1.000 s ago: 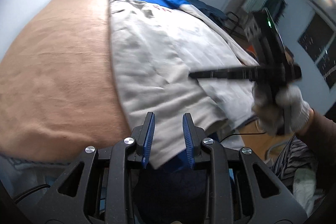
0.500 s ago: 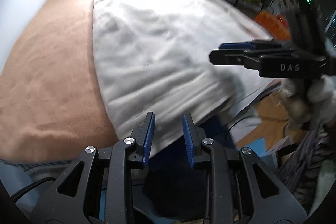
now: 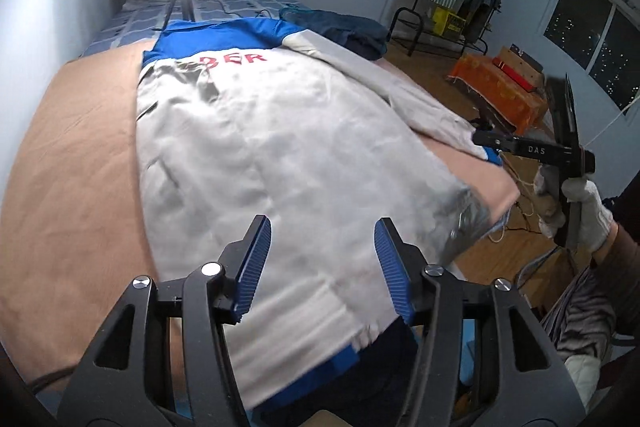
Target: Fold large clothes
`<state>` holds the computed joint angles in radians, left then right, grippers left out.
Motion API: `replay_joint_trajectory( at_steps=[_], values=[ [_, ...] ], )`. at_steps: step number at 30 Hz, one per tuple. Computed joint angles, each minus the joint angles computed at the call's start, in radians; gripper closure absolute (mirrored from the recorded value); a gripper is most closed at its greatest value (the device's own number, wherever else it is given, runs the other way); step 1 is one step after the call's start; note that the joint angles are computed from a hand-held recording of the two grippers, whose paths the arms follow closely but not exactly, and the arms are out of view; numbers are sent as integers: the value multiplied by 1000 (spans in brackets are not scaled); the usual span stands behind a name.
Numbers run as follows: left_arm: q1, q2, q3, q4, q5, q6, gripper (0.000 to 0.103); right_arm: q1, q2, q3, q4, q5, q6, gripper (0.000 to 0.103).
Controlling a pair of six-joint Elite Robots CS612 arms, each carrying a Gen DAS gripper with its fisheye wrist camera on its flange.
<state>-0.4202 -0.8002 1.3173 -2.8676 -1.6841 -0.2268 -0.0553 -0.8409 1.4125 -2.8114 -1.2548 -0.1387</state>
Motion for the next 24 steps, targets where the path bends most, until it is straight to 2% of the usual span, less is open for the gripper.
replay_joint_trajectory(
  at_steps=[5,6,9,12,15,21,24],
  values=[
    [10,41,-58,5,-19,-12,48,-60,11,-13,-9,-42,143,29],
    [14,50,-65,8,-28,-25,48,-77,16,-18,-11,-41,197,29],
    [21,67,-82,50,-39,-73,48,-133,35,-23,-42,18,371,29],
    [27,78,-96,77,-51,-98,48,-175,60,-33,-82,34,521,27],
    [27,84,-106,71,-49,-97,48,-204,85,-50,-106,65,625,27],
    [20,104,-138,116,-46,-90,48,-223,137,-110,-71,55,695,27],
    [15,110,-149,144,-40,-69,48,-224,166,-150,-30,60,693,27]
  ],
)
